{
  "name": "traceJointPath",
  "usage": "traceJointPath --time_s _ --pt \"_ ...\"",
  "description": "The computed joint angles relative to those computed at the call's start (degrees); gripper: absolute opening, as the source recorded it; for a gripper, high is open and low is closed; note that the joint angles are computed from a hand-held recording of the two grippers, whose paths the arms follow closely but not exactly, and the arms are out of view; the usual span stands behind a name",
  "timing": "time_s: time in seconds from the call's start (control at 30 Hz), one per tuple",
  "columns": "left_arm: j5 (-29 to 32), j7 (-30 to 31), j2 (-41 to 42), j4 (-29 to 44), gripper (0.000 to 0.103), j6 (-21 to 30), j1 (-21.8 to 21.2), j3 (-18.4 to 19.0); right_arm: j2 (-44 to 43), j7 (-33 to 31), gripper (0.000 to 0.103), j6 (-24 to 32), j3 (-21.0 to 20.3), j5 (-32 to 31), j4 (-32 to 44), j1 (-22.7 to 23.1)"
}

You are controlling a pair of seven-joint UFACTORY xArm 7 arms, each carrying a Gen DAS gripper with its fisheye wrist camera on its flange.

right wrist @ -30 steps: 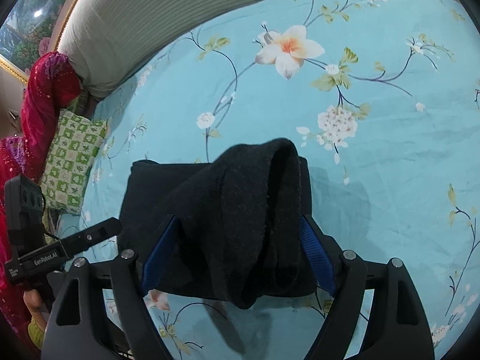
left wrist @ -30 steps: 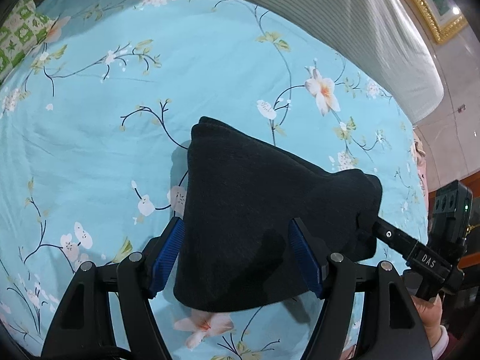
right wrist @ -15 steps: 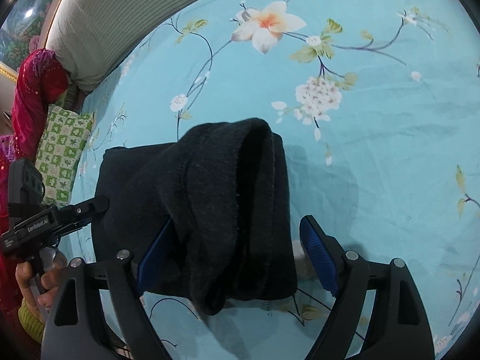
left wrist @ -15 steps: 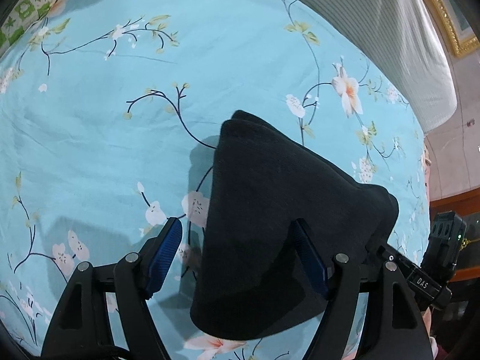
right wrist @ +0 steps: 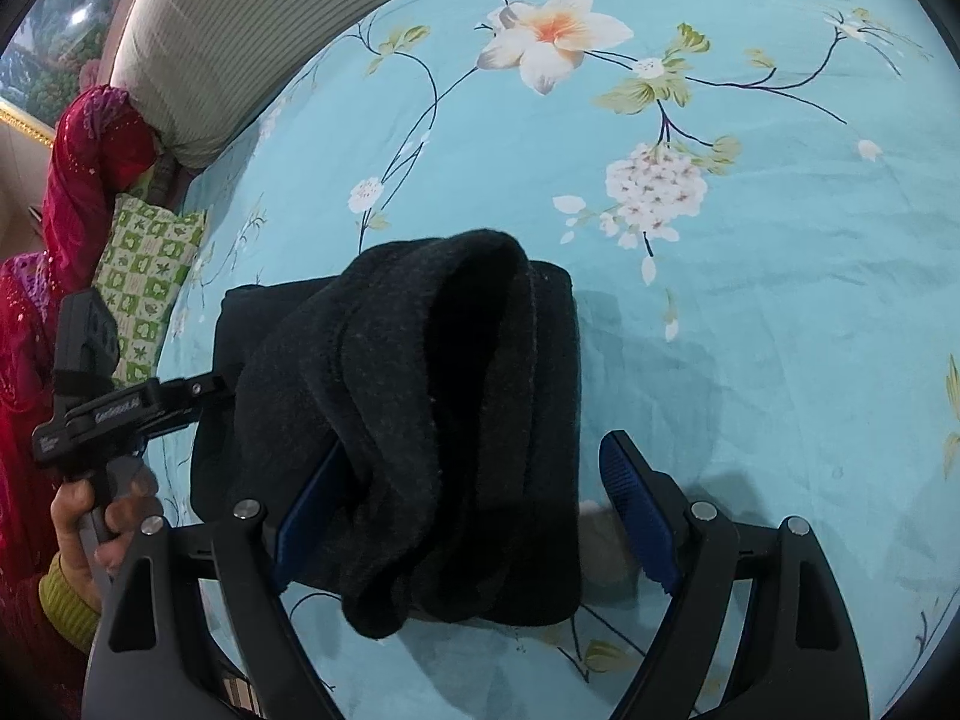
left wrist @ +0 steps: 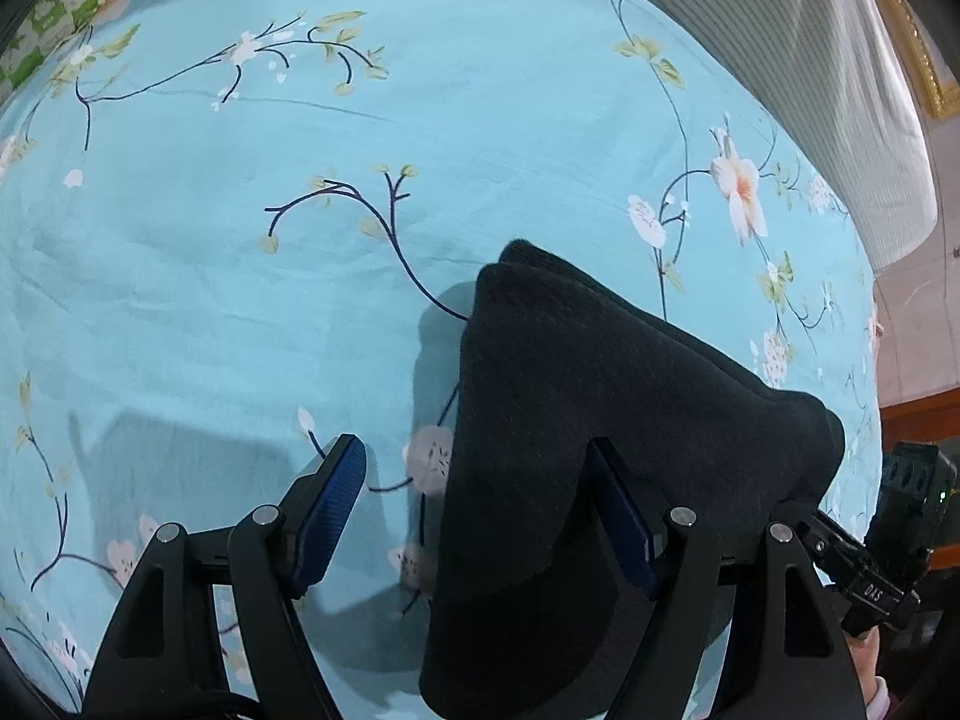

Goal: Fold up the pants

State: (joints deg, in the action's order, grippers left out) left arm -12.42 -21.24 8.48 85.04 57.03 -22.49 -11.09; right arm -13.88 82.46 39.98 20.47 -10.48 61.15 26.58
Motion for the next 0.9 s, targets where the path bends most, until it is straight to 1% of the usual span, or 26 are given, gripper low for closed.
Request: traceJointPath --time_s 0.2,0.3,0.4,0.5,0.6,0.7,0.8,0.87,0.9 --pt "0.9 0.2 0.5 0.5 0.077 0.1 -0.2 0.0 -1.9 -1.7 0.084 -0.4 -0.3 1.8 -1.7 0.4" --pt "0.6 0.2 0.5 0.3 0.077 0.0 -0.2 0.0 -2.5 -2.8 0.084 1.1 0.0 2.1 -1.6 0.5" --pt "0.7 0.1 0.3 0.2 0.077 0.1 -0.3 0.0 -2.8 -3.8 0.084 5.1 0.5 1.7 -0.6 0.4" --pt "0.9 0.0 -0.1 0.3 0.077 0.5 -0.4 -0.1 -3.9 -2.9 0.082 4.7 0.4 2.6 -1.5 0.2" --pt "0.1 0.2 -1.1 0.5 0.075 1.5 -0.1 -0.1 -2.3 -2.9 0.078 6.9 1.1 0.5 1.7 -0.6" --pt "-0.6 0.9 -2.9 0.0 0.076 2.2 0.1 0.0 -2.2 -0.9 0.078 4.0 1.0 -0.5 1.6 -1.1" --pt "-3.3 2.1 -4.1 -1.0 0.079 2.9 0.6 0.1 -2.1 1.2 0.078 -0.7 0.5 0.3 -0.4 -1.3" --pt "-3.4 1.9 -4.3 -1.7 0.079 3.4 0.6 0.0 -2.2 2.1 0.078 -4.2 0.2 1.2 -2.4 -1.2" --pt "-3.2 1.9 -4.3 -1.9 0.079 3.4 0.5 0.0 -2.1 2.0 0.078 -4.9 0.1 1.5 -3.0 -1.1"
